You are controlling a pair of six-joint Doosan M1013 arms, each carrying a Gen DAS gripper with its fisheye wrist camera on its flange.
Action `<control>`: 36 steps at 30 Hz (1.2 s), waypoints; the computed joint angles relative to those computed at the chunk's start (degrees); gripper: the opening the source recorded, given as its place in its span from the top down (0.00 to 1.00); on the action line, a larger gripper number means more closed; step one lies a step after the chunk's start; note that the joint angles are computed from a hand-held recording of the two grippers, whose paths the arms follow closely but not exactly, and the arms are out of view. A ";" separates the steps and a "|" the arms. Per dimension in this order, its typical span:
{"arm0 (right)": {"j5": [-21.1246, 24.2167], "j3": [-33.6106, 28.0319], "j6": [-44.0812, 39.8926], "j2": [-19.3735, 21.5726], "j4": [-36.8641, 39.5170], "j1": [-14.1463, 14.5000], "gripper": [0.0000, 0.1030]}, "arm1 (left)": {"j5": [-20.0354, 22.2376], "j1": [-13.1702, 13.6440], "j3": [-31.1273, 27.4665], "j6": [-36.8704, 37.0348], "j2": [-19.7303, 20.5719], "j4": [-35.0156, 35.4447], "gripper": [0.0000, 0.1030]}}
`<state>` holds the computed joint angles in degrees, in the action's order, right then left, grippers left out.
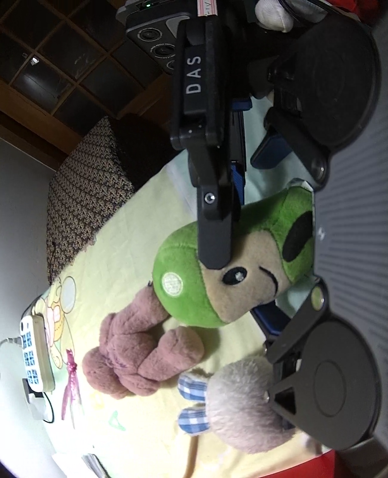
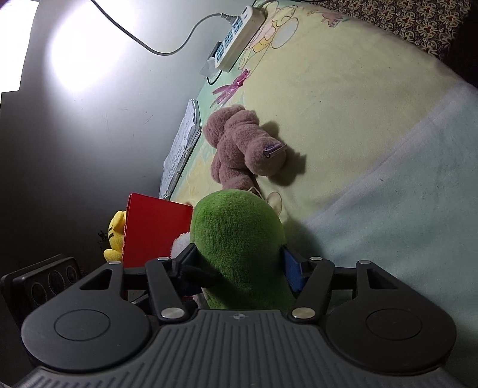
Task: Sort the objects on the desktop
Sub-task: 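Carry the green plush with the right gripper over the red box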
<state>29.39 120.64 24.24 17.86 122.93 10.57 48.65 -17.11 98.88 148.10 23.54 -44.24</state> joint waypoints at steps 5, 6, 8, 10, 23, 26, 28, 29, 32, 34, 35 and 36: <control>-2.89 1.06 -8.88 -3.11 8.03 1.61 0.39 | -1.93 1.28 2.46 9.53 -3.40 -6.50 0.08; -3.16 1.13 -11.39 -3.67 10.38 2.08 0.39 | -2.04 1.89 2.76 11.24 -4.03 -8.12 0.08; -3.90 0.85 -17.38 -4.60 15.49 3.34 0.39 | -1.95 3.44 2.73 13.76 -4.89 -11.56 0.08; -4.53 -0.09 -24.21 -5.13 20.71 4.98 0.39 | -1.38 5.33 2.59 15.02 -5.64 -14.14 0.08; -3.07 -14.27 -36.46 1.20 23.43 12.96 0.39 | -4.78 17.40 0.96 24.14 -8.01 -24.97 0.08; -3.62 -17.90 -35.64 3.38 21.91 14.29 0.39 | -4.96 19.62 -0.24 24.84 -7.17 -25.48 0.08; -4.72 -20.43 -35.38 4.98 21.87 15.23 0.39 | -5.45 20.55 -1.38 24.29 -6.26 -24.23 0.08; -5.69 -21.83 -34.62 5.85 21.52 15.79 0.39 | -5.93 20.83 -1.96 23.97 -5.73 -23.41 0.08; -7.96 -25.01 -31.80 8.12 20.64 16.95 0.39 | -6.71 21.77 -3.86 23.44 -3.98 -20.52 0.07; -9.21 -26.79 -30.33 9.63 20.22 17.59 0.39 | -5.70 22.24 -5.23 21.85 -2.58 -18.59 0.07; -10.27 -27.59 -30.25 10.23 20.66 18.04 0.39 | -5.10 22.60 -5.70 20.87 -1.87 -17.46 0.07; -10.88 -28.21 -29.65 10.83 20.60 18.22 0.39 | -4.60 22.91 -6.14 19.90 -1.32 -16.29 0.07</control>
